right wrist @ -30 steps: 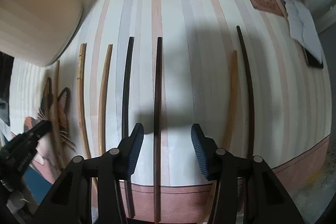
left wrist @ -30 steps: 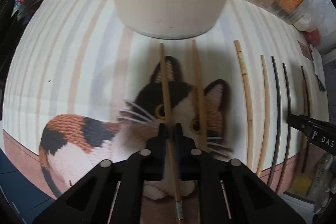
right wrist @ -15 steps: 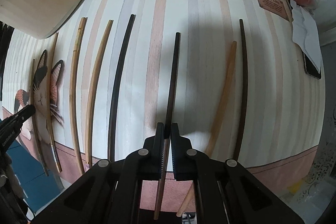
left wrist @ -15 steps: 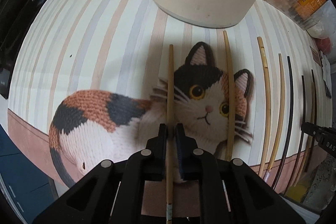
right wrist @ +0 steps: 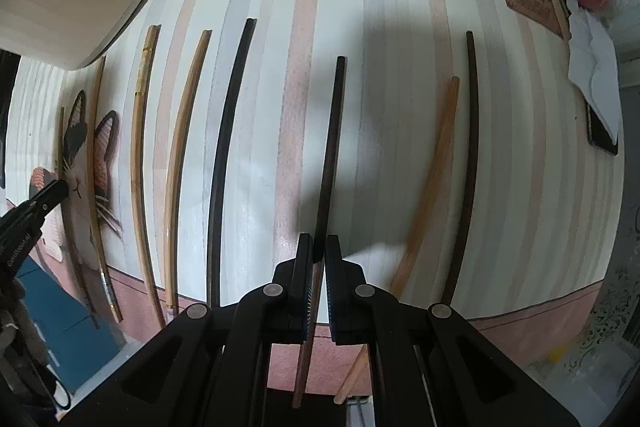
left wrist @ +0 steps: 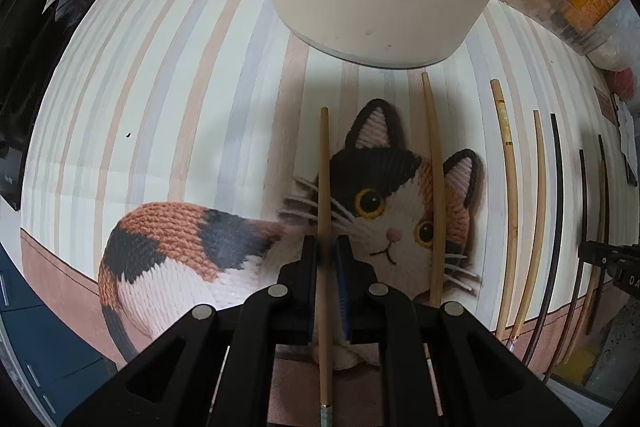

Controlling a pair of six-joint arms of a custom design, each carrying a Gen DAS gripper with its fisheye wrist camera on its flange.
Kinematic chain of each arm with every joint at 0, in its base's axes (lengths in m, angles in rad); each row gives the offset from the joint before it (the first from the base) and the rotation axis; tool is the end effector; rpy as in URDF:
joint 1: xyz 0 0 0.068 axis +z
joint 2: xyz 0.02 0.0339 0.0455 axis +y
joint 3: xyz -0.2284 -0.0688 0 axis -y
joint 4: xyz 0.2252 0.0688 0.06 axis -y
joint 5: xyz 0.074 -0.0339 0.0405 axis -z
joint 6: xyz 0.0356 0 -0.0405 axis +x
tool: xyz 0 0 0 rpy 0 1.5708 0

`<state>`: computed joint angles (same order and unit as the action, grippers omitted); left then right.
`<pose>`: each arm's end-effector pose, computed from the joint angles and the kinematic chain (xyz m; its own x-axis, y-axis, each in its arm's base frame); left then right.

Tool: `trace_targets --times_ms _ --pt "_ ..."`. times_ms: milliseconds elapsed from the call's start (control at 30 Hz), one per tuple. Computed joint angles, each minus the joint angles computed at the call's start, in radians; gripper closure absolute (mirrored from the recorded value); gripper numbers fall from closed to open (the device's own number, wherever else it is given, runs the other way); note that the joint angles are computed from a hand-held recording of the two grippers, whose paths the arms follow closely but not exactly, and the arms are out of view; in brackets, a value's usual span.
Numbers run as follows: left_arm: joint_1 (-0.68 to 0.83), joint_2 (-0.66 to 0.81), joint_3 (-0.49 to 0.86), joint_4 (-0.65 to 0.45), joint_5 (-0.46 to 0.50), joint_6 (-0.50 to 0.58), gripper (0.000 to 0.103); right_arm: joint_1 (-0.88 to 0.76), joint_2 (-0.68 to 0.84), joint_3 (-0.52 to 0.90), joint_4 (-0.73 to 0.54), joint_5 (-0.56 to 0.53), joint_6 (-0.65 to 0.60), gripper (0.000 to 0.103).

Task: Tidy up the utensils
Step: 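Lift both held chopsticks and carry them over the utensil holder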

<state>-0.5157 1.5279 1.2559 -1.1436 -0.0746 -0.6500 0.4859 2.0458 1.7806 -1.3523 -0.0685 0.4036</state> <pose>0.2276 -0.1260 0.2308 -0.9758 -0.1406 -0.1676 -0.1366 0.9900 -0.0349 0.3105 0.1667 0.2061 -0.9942 -0.0820 0.0698 -0.0790 0.9959 0.0445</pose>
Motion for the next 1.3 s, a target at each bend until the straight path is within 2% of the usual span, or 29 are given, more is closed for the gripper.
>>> trace_targets --times_ms 133,200,367,533,900,1033,1200,1300 --pt "0.009 0.025 0.029 -0.001 -0.003 0.016 0.094 -0.02 0.017 0.01 0.012 -0.009 -0.014 0.097" --pt "0.005 0.055 0.056 0.003 -0.005 0.031 0.098 -0.011 -0.001 -0.006 0.015 0.015 -0.012 0.097" --pt "-0.012 0.119 0.107 0.02 -0.014 0.016 0.099 0.049 -0.064 -0.093 0.078 0.083 0.035 0.098" --pt "-0.007 0.045 0.109 -0.008 -0.028 0.008 0.099 0.026 -0.181 -0.211 0.181 0.054 0.08 0.098" --pt "-0.002 -0.104 0.211 -0.11 -0.077 -0.007 0.099 0.079 -0.34 -0.229 0.218 0.081 0.121 0.098" --pt "-0.005 -0.13 0.307 -0.166 -0.108 -0.018 0.099 0.112 -0.358 -0.139 0.187 0.084 0.146 0.098" --pt "0.02 -0.132 0.493 -0.239 -0.133 -0.008 0.099 0.14 -0.295 0.143 0.094 0.095 0.146 0.098" --pt "0.034 -0.097 0.659 -0.289 -0.153 0.01 0.099 0.145 -0.216 0.394 0.016 0.095 0.132 0.098"
